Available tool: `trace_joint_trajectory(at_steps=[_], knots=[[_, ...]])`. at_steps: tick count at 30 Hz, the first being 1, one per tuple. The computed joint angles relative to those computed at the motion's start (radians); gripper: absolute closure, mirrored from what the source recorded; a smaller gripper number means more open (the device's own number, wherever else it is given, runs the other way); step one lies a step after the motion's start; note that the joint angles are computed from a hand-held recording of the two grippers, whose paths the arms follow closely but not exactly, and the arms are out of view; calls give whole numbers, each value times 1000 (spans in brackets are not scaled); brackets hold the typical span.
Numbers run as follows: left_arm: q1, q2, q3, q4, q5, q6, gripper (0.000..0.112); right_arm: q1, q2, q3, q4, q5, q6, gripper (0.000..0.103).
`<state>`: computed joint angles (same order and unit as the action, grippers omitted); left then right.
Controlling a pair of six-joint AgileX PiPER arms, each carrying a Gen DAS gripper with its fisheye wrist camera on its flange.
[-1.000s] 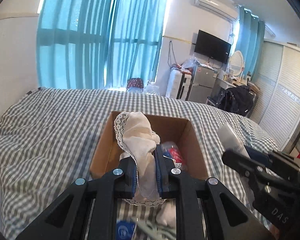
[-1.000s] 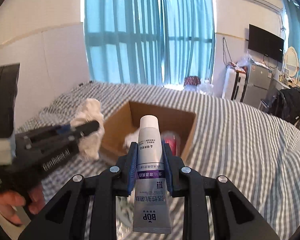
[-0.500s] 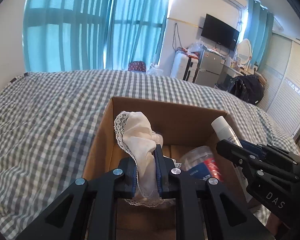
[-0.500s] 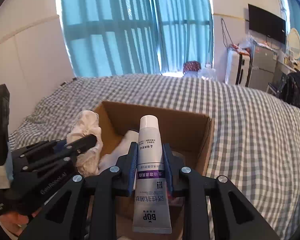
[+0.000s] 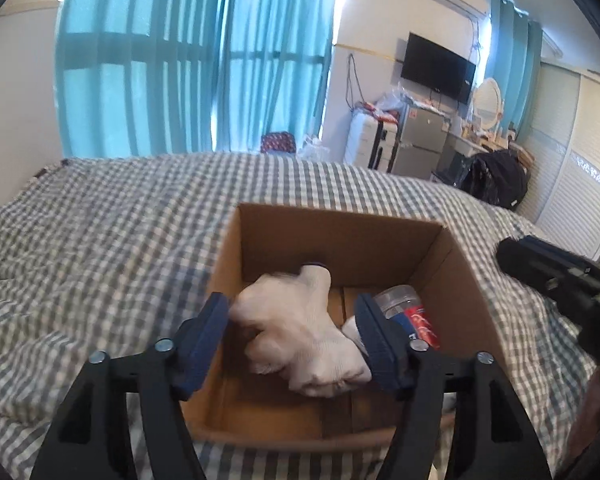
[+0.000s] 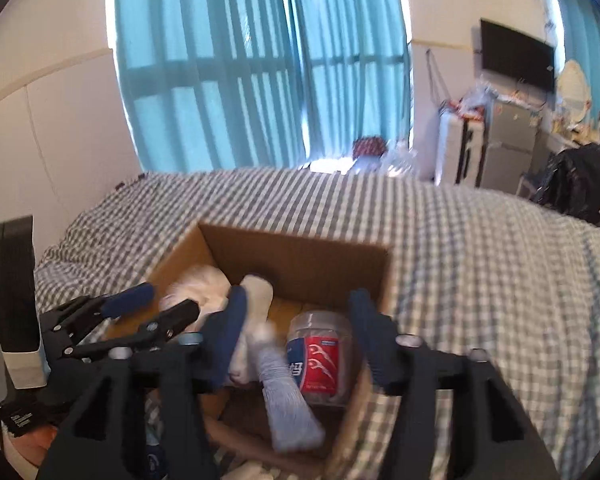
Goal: Organize objects
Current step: 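Move both tools from the box back to the remaining items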
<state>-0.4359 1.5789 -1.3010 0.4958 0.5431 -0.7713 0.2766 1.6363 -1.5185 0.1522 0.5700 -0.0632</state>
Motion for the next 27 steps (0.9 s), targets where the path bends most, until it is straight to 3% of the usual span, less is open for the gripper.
trace_joint_trajectory(at_steps=[3, 8, 14, 18, 23, 27], knots=[[-17, -76, 14, 24, 72, -34, 33, 7, -92, 14, -52, 47, 52, 41], [-71, -243, 93, 100, 145, -134, 18, 50, -250, 52, -186, 119, 175, 28], [-215, -406, 179, 236, 308, -274, 15, 145, -451, 159, -335, 213, 320, 22], [-338, -486, 235, 330, 448, -370, 12, 305, -538, 226, -535, 288, 500, 21], [-477, -558, 322, 409, 576, -485, 12, 483, -575, 317, -694, 350, 680, 20], [-581, -577, 421, 451, 640, -610, 12, 545, -579, 422, -760, 330, 782, 21]])
